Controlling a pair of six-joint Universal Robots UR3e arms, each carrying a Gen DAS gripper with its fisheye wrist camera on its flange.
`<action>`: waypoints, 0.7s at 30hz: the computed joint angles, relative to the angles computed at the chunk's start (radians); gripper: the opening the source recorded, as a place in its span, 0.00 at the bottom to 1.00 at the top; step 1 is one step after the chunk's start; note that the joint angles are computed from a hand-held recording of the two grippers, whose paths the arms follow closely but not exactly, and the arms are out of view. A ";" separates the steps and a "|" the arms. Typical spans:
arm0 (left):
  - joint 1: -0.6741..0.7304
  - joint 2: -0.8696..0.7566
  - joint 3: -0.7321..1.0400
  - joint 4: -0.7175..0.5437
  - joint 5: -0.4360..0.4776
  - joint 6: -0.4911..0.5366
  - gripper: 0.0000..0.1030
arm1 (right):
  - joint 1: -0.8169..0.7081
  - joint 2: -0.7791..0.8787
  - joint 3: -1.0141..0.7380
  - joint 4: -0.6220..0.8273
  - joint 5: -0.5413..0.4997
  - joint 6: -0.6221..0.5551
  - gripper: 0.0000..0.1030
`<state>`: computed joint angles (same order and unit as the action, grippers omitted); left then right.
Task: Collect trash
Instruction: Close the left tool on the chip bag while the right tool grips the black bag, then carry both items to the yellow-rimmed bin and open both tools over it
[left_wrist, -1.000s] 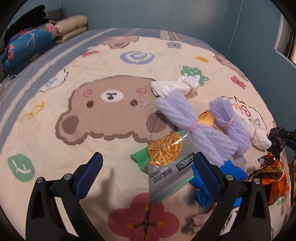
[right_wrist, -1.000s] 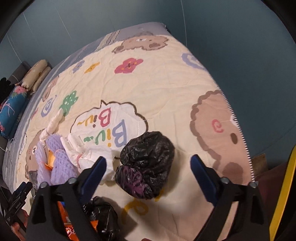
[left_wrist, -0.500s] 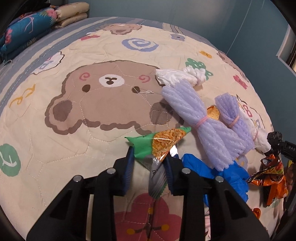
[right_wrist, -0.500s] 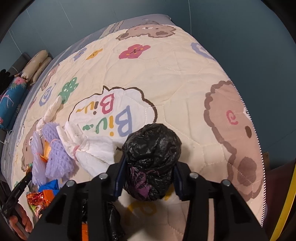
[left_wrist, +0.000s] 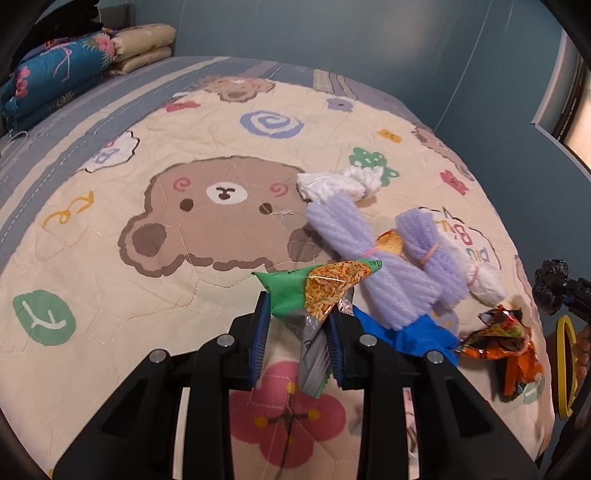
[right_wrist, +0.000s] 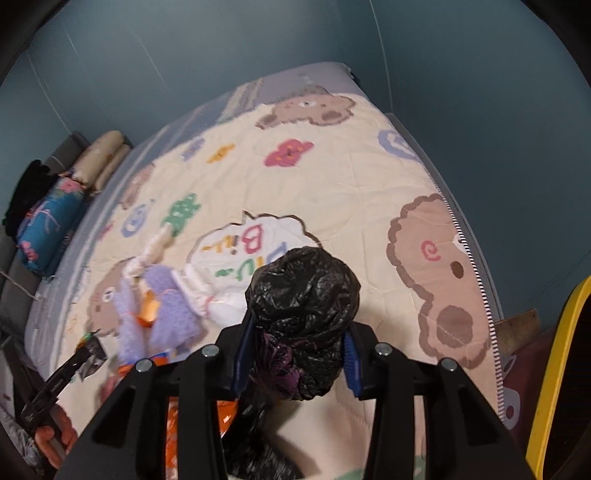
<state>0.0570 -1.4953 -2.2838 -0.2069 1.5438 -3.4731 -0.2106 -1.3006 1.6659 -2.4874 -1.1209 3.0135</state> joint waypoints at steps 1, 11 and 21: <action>-0.003 0.020 -0.002 -0.012 -0.005 -0.002 0.27 | -0.011 -0.030 0.023 0.007 0.019 -0.016 0.37; -0.160 0.067 0.078 -0.096 0.070 -0.038 0.27 | -0.160 -0.325 0.224 0.150 0.162 -0.188 0.37; -0.398 -0.078 0.330 -0.173 0.150 -0.100 0.27 | -0.409 -0.556 0.325 0.403 0.285 -0.413 0.37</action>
